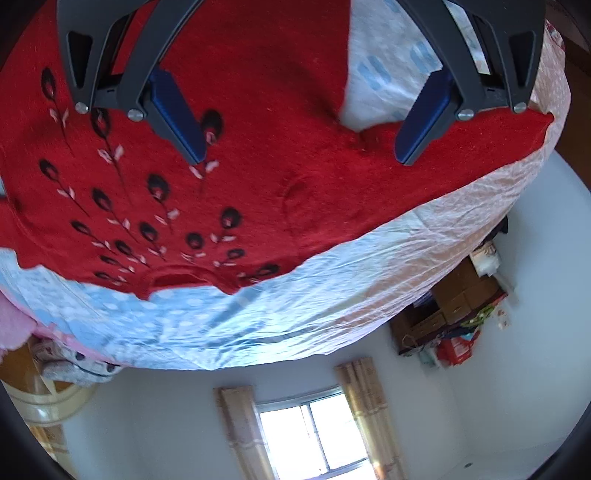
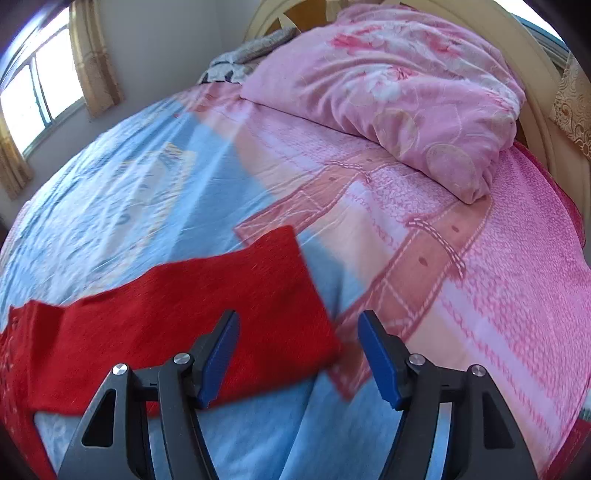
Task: Fold small clothes
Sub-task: 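Move the right gripper to the sweater sleeve cuff and grasp it, then lift the sleeve with the right gripper and fold it across the sweater body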
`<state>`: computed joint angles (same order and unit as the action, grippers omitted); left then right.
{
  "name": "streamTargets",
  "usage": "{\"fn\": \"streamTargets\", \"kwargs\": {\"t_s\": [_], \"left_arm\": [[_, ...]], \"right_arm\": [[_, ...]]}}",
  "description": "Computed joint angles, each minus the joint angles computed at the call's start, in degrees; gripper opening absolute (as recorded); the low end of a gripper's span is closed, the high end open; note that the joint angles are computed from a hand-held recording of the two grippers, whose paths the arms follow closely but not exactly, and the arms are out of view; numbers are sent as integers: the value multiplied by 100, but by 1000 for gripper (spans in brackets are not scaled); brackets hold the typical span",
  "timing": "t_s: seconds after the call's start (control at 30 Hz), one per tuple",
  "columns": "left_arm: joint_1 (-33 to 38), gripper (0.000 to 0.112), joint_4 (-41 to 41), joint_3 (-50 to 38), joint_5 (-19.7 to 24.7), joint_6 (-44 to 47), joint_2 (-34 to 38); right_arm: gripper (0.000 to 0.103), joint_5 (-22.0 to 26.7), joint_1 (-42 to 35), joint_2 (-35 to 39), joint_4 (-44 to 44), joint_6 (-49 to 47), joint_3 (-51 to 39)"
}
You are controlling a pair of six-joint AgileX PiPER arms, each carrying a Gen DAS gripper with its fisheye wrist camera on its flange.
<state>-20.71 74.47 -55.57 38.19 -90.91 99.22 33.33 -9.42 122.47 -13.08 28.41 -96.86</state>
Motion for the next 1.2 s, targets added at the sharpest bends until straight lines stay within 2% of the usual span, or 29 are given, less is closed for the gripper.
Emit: {"fn": "streamTargets", "kwargs": {"t_s": [0.07,0.2,0.27,0.3,0.53,0.73,1.03,1.2], "left_arm": [[74,103,-68,-14,-47,42,25],[85,103,-148,-54,-21,137,148],[130,103,-247,-47,-101,201,141],[134,103,-282,-29,-120,214,114],[144,103,-88,243,-188,-1,-271],[384,103,-148,478,-438,-119,-540],[628,103,221,889,-550,-505,-933],[647,103,743,1019,-380,-773,-1018]], "right_arm": [[52,74,-29,137,281,-347,-185],[38,6,53,141,281,-587,-183],[13,-15,-21,104,869,-1117,-160],[7,55,-15,55,992,-1241,-163],[7,30,229,-513,986,-1286,31],[7,347,715,-1006,995,-1339,-270],[7,1312,1844,-767,583,-1092,-1961],[7,1971,2387,-174,534,-1028,-3356]]}}
